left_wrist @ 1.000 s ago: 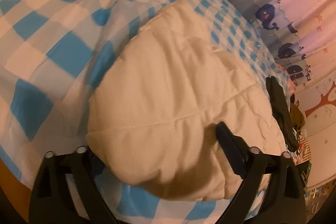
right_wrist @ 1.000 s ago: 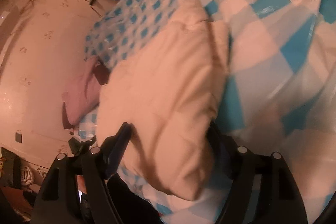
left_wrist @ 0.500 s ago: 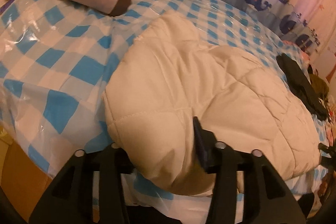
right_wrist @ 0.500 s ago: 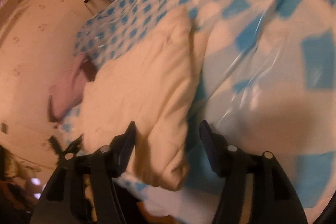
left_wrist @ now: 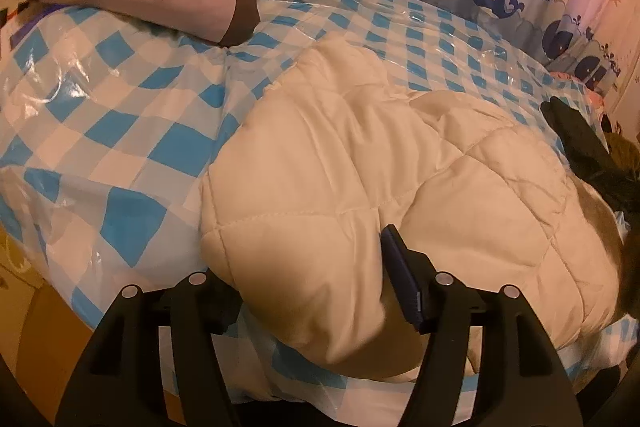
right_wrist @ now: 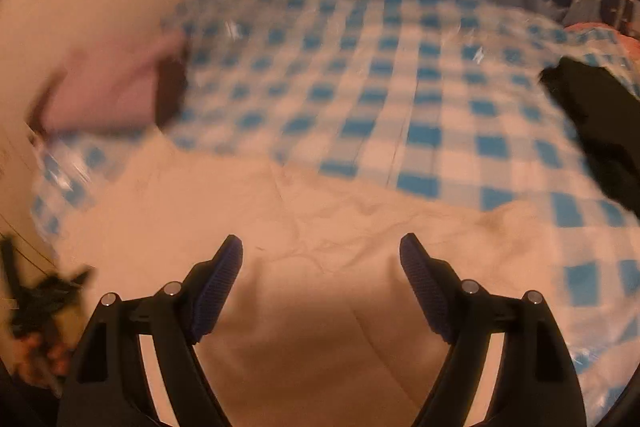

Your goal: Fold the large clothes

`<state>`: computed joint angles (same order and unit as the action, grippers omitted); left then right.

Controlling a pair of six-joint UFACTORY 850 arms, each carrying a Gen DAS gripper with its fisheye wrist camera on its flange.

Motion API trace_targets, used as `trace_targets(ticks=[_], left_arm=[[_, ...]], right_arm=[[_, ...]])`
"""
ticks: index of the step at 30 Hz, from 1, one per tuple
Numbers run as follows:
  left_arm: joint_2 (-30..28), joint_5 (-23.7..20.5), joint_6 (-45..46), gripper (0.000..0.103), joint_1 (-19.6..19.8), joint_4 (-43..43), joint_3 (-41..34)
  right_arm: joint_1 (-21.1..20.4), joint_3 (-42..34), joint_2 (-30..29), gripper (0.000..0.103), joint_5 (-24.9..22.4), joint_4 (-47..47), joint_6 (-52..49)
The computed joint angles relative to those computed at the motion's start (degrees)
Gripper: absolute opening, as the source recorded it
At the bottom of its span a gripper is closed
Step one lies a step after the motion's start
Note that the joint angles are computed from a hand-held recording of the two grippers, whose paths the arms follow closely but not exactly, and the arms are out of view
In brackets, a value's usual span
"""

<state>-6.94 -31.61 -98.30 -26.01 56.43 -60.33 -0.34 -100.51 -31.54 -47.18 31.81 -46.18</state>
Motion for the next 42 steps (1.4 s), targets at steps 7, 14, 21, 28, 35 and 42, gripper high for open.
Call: trace_targets(ticks=[7,14,21,28,35,42], left_arm=[[-1.0,-4.9,1.5,0.062,-1.9,2.1,-1.6],[-0.8,-5.3,1.0,0.063,-2.2,2.7,-1.4],[-0.2,-3.4,1.2,0.065,-1.8,0.3,-1.1],[5.7,15.4,2.1,0.081,5.7,-13.5,6.0],[3.8,18.4,12.0,0.088,7.7,-25.6,5.5],[4.3,18.6,17.4,0.088,9.4,-32.0,5.9]], right_arm=[[0.4,-0.5,-1.3,0.080,-1.7,-4.3,3.3],[2.7,3.9,4.8,0.082,0.0,7.5,-9.1],[9.4,3.1,0.4,0.087,1.3,-8.3,-2.2],[5.2,1.9,3.7,0.087,-1.3,-1.5,-3.2],[-1.4,1.8,0.6,0.089,0.8,-13.6,10.3],[-6.9,-4.8,-1.2,0.089,-3.3,2.0,6.3]])
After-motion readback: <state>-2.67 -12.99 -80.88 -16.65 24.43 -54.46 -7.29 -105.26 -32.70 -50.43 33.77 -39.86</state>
